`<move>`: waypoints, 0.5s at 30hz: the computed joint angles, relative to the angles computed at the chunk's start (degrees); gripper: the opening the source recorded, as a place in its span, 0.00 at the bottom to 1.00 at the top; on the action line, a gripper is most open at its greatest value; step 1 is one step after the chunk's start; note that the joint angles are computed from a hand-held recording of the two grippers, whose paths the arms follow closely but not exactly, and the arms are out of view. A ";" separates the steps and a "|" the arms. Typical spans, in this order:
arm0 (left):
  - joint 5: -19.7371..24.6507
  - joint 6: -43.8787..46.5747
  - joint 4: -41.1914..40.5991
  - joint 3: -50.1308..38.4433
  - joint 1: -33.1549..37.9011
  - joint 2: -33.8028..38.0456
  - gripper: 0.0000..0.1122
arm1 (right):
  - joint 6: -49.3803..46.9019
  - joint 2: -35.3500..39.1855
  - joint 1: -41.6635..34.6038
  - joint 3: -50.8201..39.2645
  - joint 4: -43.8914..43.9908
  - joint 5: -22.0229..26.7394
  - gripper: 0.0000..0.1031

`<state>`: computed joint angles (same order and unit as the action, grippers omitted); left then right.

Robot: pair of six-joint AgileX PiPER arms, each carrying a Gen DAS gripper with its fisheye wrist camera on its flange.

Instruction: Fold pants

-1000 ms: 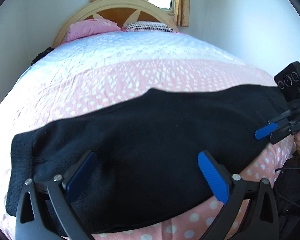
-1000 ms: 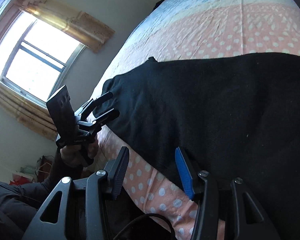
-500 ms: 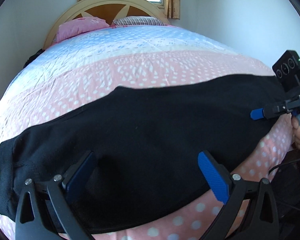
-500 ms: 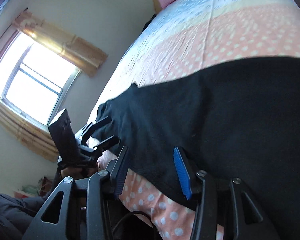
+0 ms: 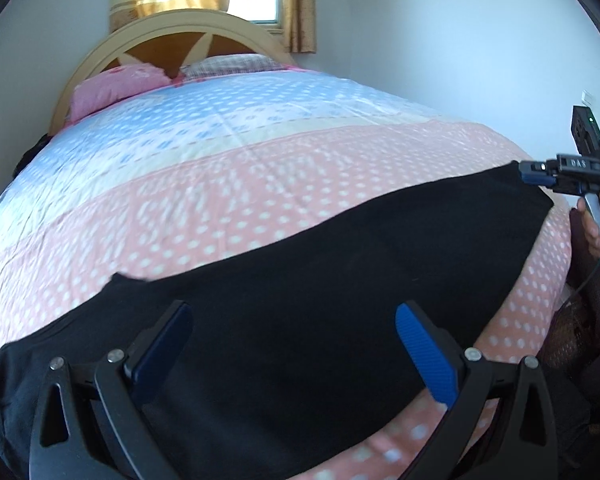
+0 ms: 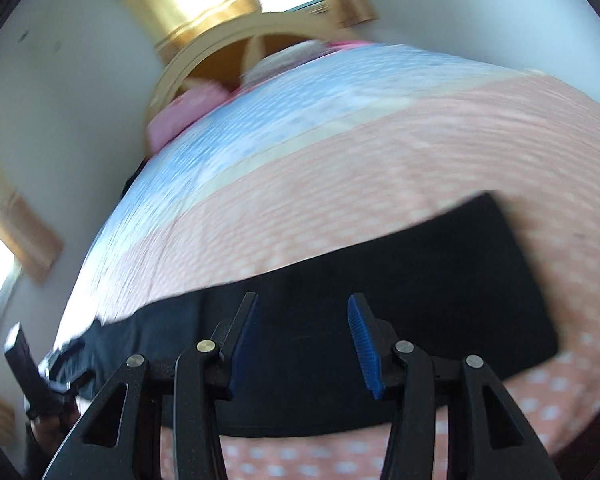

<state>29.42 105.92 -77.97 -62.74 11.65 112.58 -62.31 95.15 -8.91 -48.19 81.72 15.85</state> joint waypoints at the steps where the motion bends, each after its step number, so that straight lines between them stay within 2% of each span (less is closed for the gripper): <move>1: -0.66 0.56 -0.56 0.28 -1.16 -0.12 0.92 | -2.08 -0.60 -2.52 0.92 2.09 0.20 0.46; 4: -2.76 -1.04 0.06 0.67 -3.75 -0.38 0.92 | -3.72 -2.09 -11.76 2.83 3.26 2.38 0.46; 9: -8.98 -8.16 2.69 -0.18 -8.42 0.98 0.92 | -4.06 2.15 -24.35 1.81 -0.74 13.01 0.46; 12: -10.67 -14.98 7.69 -1.75 -9.58 2.41 0.92 | -2.47 4.09 -27.79 0.49 -4.53 16.55 0.46; 15: -12.25 -13.67 6.02 -0.46 -10.30 1.90 0.92 | -5.11 5.80 -28.23 1.04 -2.33 17.78 0.46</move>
<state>17.16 92.25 -71.95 -63.20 1.34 114.48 -67.42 100.95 -37.14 -47.15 79.39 33.63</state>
